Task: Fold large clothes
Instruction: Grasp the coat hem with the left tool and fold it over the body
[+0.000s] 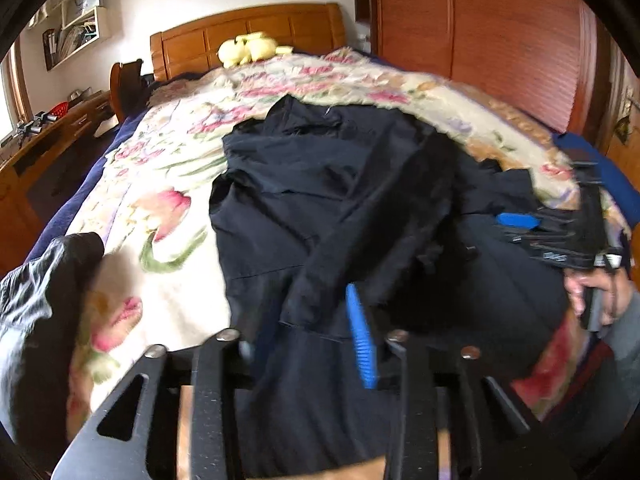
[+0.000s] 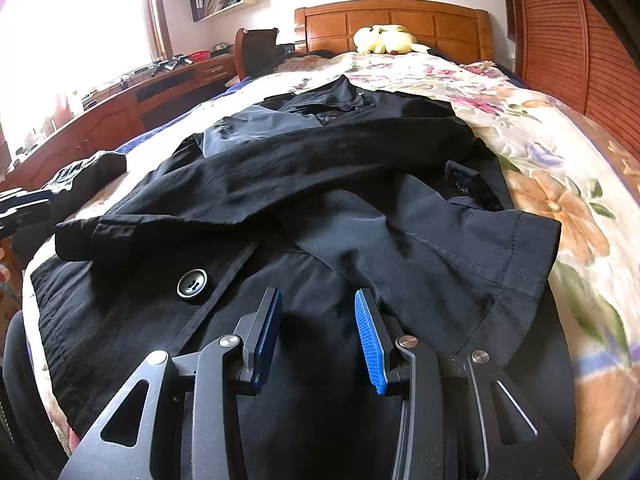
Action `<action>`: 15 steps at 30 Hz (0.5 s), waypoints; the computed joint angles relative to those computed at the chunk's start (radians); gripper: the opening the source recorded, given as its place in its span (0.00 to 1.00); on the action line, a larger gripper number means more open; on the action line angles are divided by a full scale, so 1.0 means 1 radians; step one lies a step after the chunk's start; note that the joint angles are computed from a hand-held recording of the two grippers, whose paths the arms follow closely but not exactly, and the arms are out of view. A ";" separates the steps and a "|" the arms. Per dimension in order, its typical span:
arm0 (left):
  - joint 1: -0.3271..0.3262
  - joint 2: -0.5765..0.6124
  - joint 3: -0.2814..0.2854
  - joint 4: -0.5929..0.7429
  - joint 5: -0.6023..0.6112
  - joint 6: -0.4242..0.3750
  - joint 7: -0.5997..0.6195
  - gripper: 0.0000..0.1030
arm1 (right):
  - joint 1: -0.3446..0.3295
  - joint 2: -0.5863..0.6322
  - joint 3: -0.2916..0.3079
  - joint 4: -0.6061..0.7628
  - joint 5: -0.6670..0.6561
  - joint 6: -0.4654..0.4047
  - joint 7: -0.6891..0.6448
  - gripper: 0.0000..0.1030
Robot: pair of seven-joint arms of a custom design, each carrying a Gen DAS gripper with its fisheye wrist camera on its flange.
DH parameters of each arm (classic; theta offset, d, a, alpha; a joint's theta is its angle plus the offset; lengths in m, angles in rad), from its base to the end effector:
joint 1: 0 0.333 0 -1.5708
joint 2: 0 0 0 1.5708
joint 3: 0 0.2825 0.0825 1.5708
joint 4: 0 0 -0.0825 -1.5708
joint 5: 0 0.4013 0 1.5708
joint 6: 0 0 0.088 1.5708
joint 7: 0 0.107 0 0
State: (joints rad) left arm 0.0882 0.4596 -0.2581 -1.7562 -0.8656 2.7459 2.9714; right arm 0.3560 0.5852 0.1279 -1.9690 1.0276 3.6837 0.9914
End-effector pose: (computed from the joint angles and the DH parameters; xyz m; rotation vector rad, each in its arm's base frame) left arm 0.6883 -0.0703 0.3210 -1.0036 2.4214 -0.9645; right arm 0.5819 0.1734 0.2281 -1.5080 1.7850 -0.8141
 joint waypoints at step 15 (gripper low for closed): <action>-0.052 0.228 0.055 0.275 0.323 -0.194 -0.305 0.20 | 0.002 0.001 -0.002 0.005 0.003 -0.008 -0.003 0.38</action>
State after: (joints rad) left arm 0.0361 0.6871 -0.2030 -1.4807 -0.5431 2.5522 2.6664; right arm 0.3576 0.5865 0.1258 -1.9639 1.0309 3.6753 0.9886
